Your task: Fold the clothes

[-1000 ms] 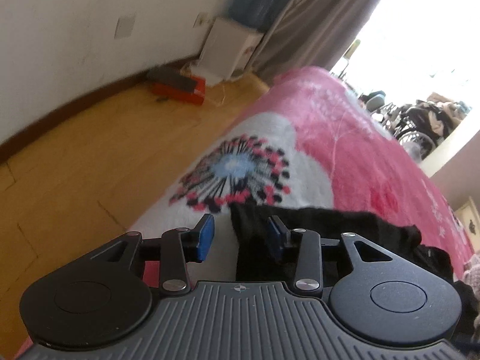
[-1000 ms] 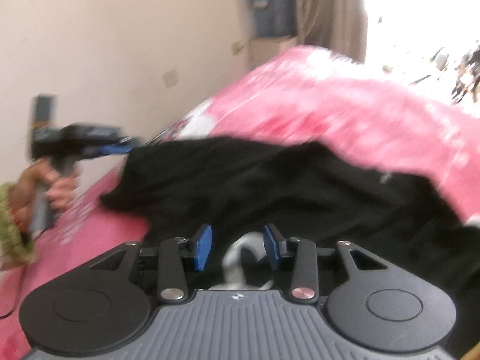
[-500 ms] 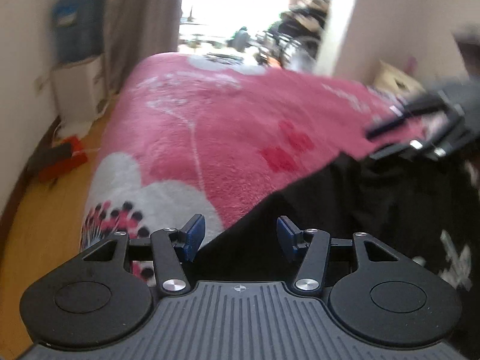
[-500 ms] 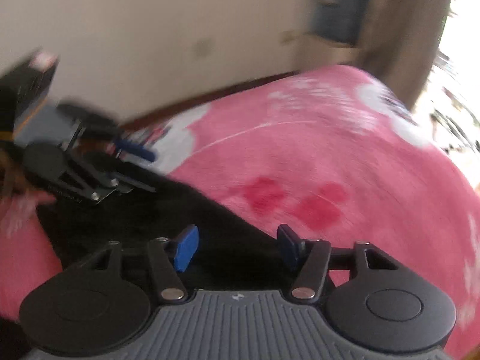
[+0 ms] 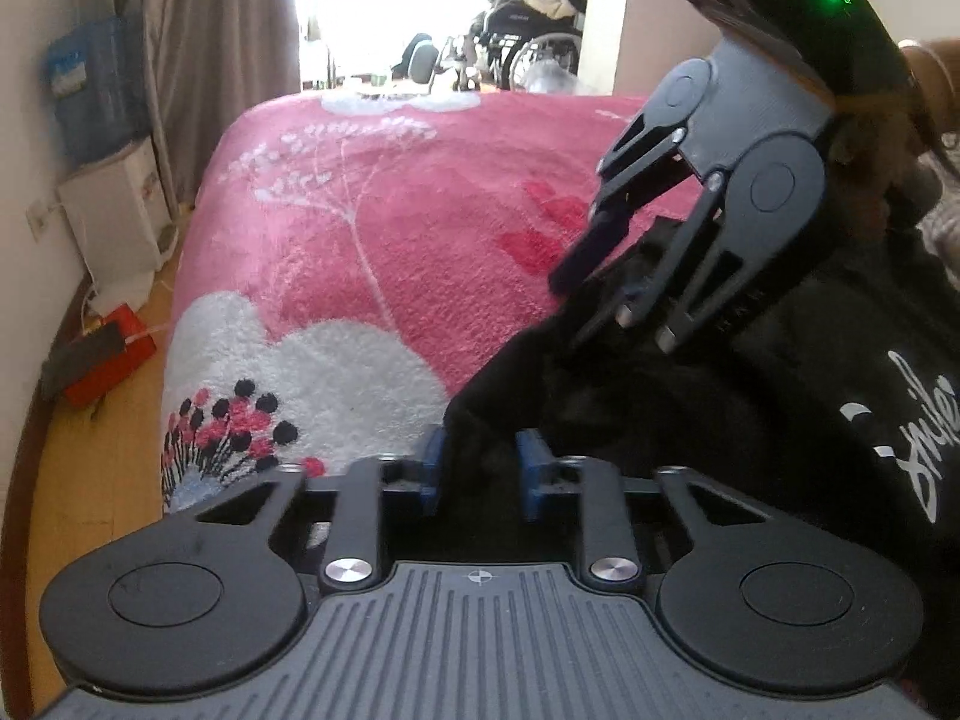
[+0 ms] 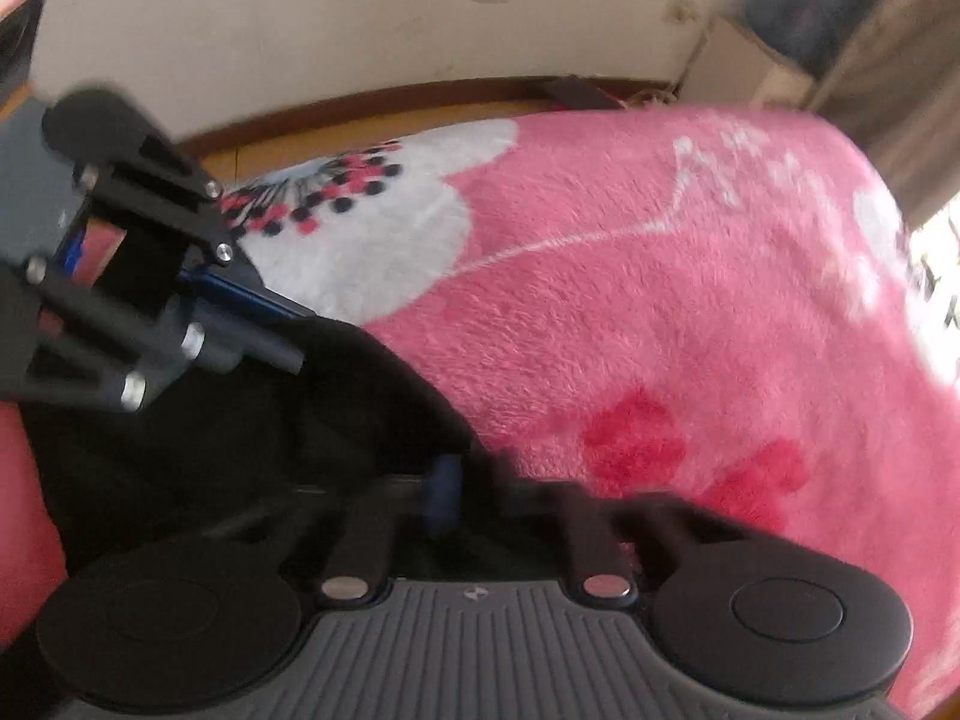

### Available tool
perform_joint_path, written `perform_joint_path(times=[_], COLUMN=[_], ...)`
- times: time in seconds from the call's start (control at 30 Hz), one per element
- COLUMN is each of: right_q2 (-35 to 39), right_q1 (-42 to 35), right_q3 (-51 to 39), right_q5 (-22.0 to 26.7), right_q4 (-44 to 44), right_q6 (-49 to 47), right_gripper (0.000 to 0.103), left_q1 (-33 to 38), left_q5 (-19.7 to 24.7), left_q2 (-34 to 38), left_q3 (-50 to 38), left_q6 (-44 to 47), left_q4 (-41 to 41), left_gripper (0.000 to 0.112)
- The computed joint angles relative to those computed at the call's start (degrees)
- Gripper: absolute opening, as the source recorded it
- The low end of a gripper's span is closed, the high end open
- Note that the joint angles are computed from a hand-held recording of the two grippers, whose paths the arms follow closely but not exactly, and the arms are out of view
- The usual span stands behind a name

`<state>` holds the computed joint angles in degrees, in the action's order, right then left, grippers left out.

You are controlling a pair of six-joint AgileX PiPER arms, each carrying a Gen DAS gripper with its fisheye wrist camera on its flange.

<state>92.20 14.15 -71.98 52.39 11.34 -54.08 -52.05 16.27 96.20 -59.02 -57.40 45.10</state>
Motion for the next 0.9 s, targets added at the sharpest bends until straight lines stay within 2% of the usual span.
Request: perform_joint_path(times=[0.13,0.2,0.3,0.43,0.53,0.6,0.63,0.67,0.7,0.73,0.8,0.9], right_q2=[-3.48,-3.69,-3.30,-1.46,0.19,0.37,0.39,0.41,0.44,0.38,-1.09,-4.54], right_q1=[-0.89,-1.84,-1.10,0.56,2.37,3.24,3.40,3.30,2.82,1.92,-0.36,-4.95], right_q3=[1.55,1.23,2.98,6.84,10.28,12.05,12.22,11.91,11.11,10.18,9.90,9.94], right_q5=[-4.58,-6.63,-11.94,-19.73,-26.44,-30.04,-30.81,-30.81,-30.13,-29.24,-28.87,-26.88], right_q4=[4.24,7.34,7.39,5.88,1.75,-0.76,-2.02,-3.11,-4.07,-3.95,-0.11,10.06], right_q6=[-1.94,-2.42,-1.32,2.32,8.90,13.95,17.02,20.12,23.21,25.01,23.90,18.08], right_gripper=[0.003,0.003,0.003,0.003,0.005,0.006,0.012,0.025,0.034,0.048,0.052,0.053], left_q1=[-3.21,-3.69,-2.99,-2.51,-2.55,-2.33,-2.25,-1.40,-0.32,1.16,4.24,6.52], left_q5=[5.71,8.72,12.04,16.10,18.03,18.53,18.38,17.49,16.41,14.86,11.77,11.15], left_q2=[-0.78,-1.44,-0.81,4.13,7.32,8.23,7.24,6.25,5.35,3.73,0.57,-4.48], left_q3=[-0.09,-0.82,-3.75,-9.33,-11.33,-11.52,-10.19,-9.41,-8.89,-8.03,-6.32,-2.58], left_q6=[-15.11,-17.73,-13.31,-2.58,0.65,0.39,-1.34,-2.47,-3.28,-3.66,-3.95,-9.51], left_q4=[16.61,20.26,19.38,14.13,12.50,11.80,12.14,11.19,9.78,7.04,1.04,-1.13], left_gripper=[0.002,0.002,0.002,0.003,0.005,0.012,0.015,0.022,0.030,0.033,0.040,0.040])
